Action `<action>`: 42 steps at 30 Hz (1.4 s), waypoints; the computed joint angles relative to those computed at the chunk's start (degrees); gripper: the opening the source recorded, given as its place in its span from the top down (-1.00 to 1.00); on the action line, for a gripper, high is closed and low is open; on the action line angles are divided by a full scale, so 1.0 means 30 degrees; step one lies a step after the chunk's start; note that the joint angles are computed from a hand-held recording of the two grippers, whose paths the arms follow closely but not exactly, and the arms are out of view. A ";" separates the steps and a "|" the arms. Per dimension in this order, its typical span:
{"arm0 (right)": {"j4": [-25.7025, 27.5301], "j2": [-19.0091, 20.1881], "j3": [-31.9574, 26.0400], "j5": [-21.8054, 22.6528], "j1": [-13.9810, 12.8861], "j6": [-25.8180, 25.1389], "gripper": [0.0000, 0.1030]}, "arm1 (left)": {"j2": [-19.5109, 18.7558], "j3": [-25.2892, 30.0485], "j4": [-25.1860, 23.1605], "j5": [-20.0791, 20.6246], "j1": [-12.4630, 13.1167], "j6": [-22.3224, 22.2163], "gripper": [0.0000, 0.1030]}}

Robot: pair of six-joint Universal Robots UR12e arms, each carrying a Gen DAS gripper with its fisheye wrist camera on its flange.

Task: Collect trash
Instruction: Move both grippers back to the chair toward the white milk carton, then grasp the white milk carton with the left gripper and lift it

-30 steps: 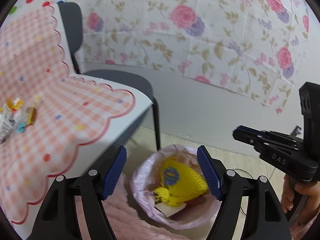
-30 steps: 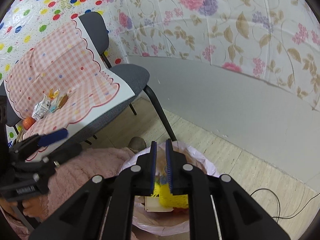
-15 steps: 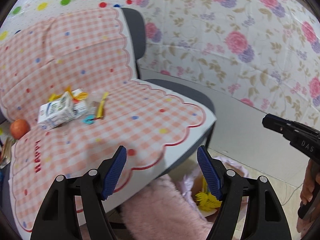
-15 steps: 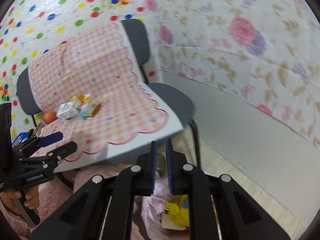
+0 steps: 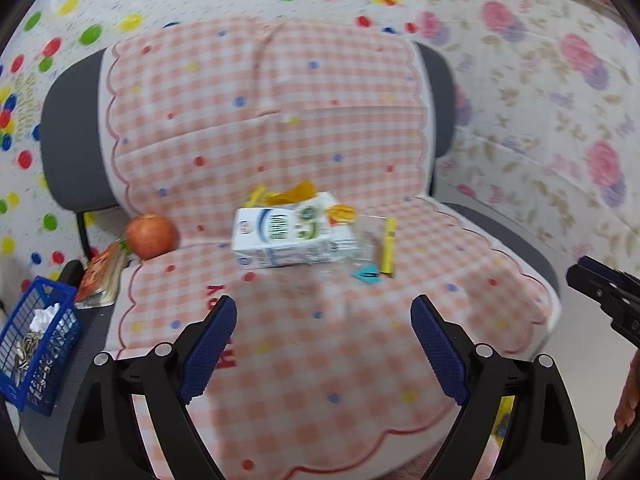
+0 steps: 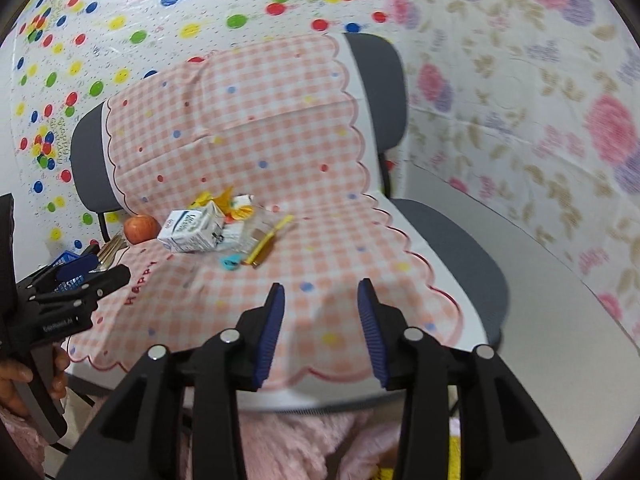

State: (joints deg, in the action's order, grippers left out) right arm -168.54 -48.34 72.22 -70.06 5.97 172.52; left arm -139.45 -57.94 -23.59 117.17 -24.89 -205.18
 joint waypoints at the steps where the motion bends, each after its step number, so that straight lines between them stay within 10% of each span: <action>1: 0.0383 0.0294 -0.0553 -0.0016 0.0102 -0.0098 0.22 | -0.0078 0.0216 -0.0431 0.0014 0.0111 -0.0197 -0.72; 20: 0.5150 0.4297 -0.7572 0.0521 0.0584 0.0225 0.21 | -0.5076 0.9646 -0.8363 -0.0404 0.1204 -0.1733 -0.31; 34: 0.5993 0.4421 -0.7899 0.0742 0.1157 -0.1081 0.21 | -0.0646 0.1637 -0.7406 0.1217 0.2045 -0.4498 -0.15; 39: 0.6184 0.4612 -0.8280 0.0894 0.1399 -0.1299 0.14 | -0.0217 0.0633 -0.5661 0.0603 0.2122 -0.4395 -0.69; 42: 0.6363 0.4759 -0.8575 0.0892 0.1494 -0.1363 0.11 | -0.0854 0.1648 -0.5488 0.0589 0.1997 -0.3609 -0.68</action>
State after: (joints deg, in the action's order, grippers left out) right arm -149.45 -34.07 46.50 -67.38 10.45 168.43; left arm -142.01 -53.00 -40.05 118.94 -18.90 -216.00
